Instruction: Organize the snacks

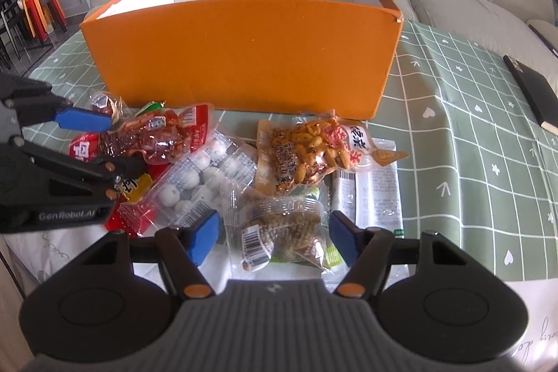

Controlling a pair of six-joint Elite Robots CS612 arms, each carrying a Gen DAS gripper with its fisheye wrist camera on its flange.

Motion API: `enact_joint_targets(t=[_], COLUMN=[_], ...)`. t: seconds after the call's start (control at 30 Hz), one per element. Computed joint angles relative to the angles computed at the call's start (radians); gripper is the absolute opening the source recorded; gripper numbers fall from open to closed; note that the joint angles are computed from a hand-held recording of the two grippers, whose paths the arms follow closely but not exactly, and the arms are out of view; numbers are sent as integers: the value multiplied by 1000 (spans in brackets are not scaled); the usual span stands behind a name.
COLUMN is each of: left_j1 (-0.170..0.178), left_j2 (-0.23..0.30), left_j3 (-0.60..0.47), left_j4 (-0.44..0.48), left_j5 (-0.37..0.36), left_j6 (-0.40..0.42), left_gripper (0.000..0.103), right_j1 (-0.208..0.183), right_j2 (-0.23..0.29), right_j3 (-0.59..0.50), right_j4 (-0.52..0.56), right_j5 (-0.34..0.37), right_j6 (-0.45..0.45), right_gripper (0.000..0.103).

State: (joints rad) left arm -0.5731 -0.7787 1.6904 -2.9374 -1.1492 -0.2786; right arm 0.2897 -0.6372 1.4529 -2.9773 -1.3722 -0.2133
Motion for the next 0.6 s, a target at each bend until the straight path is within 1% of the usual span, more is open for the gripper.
enact_joint_targets(t=[0.13, 0.3, 0.37, 0.4, 0.43, 0.6], left_j1=[-3, -17, -21, -22, -24, -41], left_j2=[6, 19, 23, 23, 24, 30], left_j3=[-21, -42, -44, -43, -42, -33], left_j4=[40, 63, 60, 51, 48, 25], left_j5=[15, 78, 91, 87, 92, 147], left_j6=[12, 9, 21, 30, 37, 62], left_gripper=[62, 62, 56, 48, 45, 40], right_j1=[4, 4, 4, 4, 3, 2], right_j2=[5, 8, 9, 9, 9, 6], right_j3=[-5, -12, -11, -11, -10, -3], right_j4=[0, 21, 17, 15, 13, -3], right_j5=[-9, -15, -22, -21, -20, -20], right_j6=[-19, -9, -13, -14, -15, -23], right_gripper=[67, 64, 60, 59, 58, 53])
